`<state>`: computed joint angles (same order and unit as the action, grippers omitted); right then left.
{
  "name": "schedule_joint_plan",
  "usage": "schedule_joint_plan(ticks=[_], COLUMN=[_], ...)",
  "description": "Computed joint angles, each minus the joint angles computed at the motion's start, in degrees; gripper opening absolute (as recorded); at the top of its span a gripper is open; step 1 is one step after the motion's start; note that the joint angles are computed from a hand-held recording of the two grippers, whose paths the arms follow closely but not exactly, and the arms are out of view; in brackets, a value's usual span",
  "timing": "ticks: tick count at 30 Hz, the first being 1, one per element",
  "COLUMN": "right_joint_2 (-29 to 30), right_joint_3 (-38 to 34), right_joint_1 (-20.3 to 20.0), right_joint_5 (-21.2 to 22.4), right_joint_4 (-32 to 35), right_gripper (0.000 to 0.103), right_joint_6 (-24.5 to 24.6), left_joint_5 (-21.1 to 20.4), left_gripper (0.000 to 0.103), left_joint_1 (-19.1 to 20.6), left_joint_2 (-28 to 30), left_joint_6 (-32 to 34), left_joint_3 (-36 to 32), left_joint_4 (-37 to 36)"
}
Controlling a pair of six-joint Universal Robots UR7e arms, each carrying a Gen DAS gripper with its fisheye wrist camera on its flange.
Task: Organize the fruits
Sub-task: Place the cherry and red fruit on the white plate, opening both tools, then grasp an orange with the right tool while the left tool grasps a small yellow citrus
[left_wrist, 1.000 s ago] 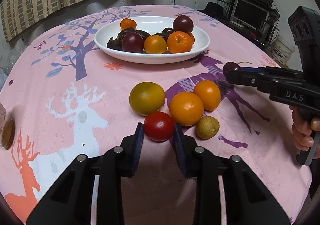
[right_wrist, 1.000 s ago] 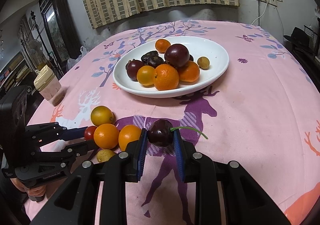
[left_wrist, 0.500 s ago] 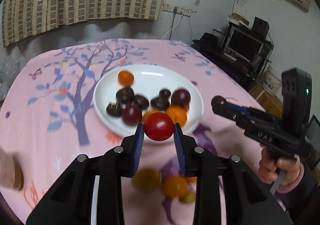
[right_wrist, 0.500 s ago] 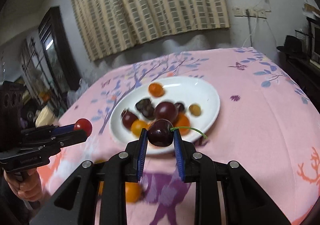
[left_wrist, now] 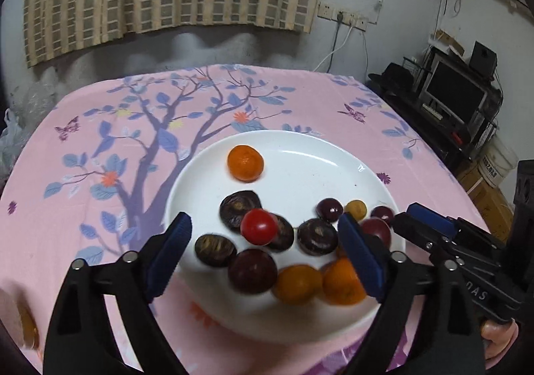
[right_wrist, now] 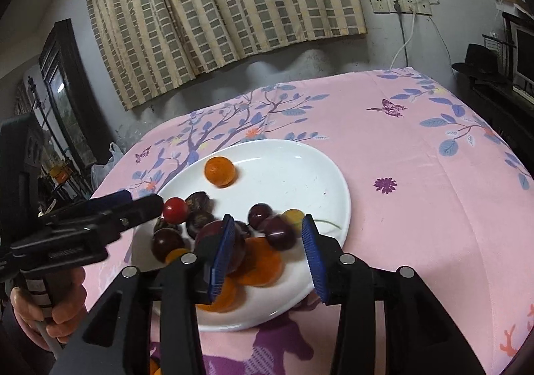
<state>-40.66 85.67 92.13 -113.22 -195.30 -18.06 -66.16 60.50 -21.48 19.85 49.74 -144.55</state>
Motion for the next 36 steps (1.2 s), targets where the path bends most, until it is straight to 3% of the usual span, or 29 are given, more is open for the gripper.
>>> schedule_joint_plan(ticks=[2, 8, 14, 19, 27, 36], right_joint_2=[-0.6, -1.9, -1.3, -1.6, -1.4, -1.0], right_joint_3=[1.6, 7.3, 10.8, 12.2, 12.4, 11.8], right_joint_1=[0.6, 2.8, 4.5, 4.2, 4.0, 3.7], right_joint_5=[0.8, 1.4, -1.2, -1.8, -2.6, -2.8], right_joint_4=[0.4, 3.5, 5.5, 6.9, 8.0, 10.1], right_gripper=[0.045, 0.047, 0.047, 0.047, 0.045, 0.035], right_joint_6=[0.1, 0.1, -0.2, 1.9, 1.5, 1.3], left_joint_5=[-0.5, 3.2, 4.8, 7.8, 6.5, 6.3], left_gripper=[0.091, 0.097, 0.097, 0.097, 0.097, 0.097], left_joint_1=[0.1, 0.5, 2.0, 2.1, 2.5, 2.0], left_joint_2=[-3.7, -14.4, -19.9, -20.0, -20.9, -21.0], left_joint_6=[-1.1, -0.2, 0.0, 1.9, -0.7, 0.6], left_joint_3=[5.3, 24.9, 35.3, 37.0, 36.7, 37.4], left_joint_4=[-2.1, -16.9, -20.9, -24.9, -22.4, -22.8])
